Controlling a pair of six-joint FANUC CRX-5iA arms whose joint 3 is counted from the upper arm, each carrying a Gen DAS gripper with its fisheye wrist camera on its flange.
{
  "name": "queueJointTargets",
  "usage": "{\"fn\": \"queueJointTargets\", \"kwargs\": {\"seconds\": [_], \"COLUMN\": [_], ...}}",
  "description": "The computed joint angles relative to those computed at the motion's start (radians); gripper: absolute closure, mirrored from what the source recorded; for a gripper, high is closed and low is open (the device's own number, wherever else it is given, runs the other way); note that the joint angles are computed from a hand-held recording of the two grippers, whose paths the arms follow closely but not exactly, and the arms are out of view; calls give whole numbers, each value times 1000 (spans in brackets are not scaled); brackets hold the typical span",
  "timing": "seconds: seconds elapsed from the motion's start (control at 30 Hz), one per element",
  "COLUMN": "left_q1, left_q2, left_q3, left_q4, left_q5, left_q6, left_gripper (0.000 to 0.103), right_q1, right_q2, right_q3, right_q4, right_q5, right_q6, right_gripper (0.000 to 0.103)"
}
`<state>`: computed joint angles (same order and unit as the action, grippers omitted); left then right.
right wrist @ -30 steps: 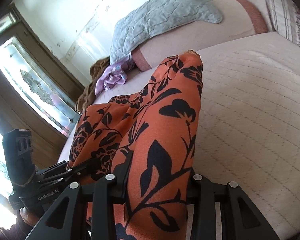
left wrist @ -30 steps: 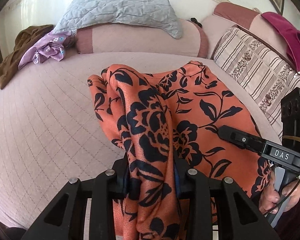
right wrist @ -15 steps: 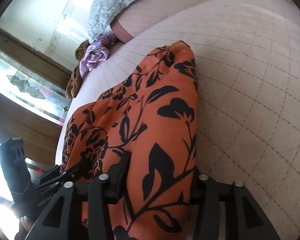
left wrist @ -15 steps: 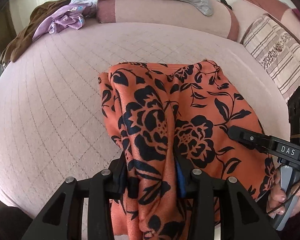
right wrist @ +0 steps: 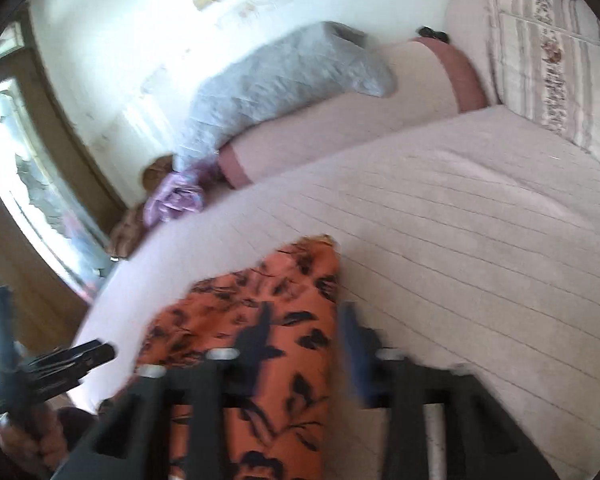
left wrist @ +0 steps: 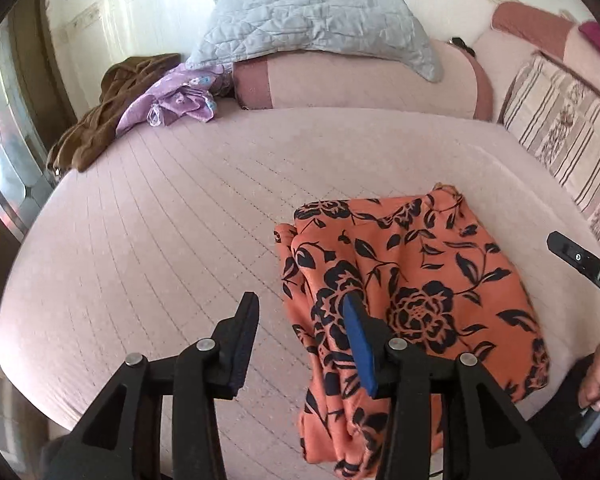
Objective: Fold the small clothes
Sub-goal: 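Release the dress and withdraw both grippers from the bundle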
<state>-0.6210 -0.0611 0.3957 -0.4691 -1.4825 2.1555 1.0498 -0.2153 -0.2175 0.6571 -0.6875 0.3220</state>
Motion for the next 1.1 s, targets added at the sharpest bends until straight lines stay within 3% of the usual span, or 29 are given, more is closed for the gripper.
{"fn": "queueJointTargets", "kwargs": {"seconds": [0.1, 0.13, 0.17, 0.23, 0.4, 0.57, 0.87, 1.1], "left_q1": [19, 10, 3, -14, -22, -149, -405, -537], "left_q2": [17, 40, 49, 39, 14, 8, 82, 47], "left_q3": [-33, -33, -38, -72, -44, 51, 279, 321], "left_q4": [48, 35, 25, -3, 5, -171, -564, -710], "left_q5": [-4, -39, -53, -37, -55, -136, -368, -376], "left_q6": [-18, -22, -19, 14, 14, 90, 49, 62], "left_gripper": [58, 58, 57, 57, 57, 22, 8, 7], "right_q1": [24, 27, 24, 36, 107, 213, 335, 434], "right_q2": [41, 55, 96, 173, 144, 56, -7, 15], "right_q3": [62, 88, 153, 231, 188, 80, 109, 192], "right_q4": [-120, -177, -282, -335, -179, 80, 213, 285], "right_q5": [-23, -42, -92, -217, -232, -231, -387, -530], "right_q6": [149, 199, 291, 365, 285, 68, -71, -78], "right_gripper": [80, 80, 80, 79, 79, 79, 78, 72]}}
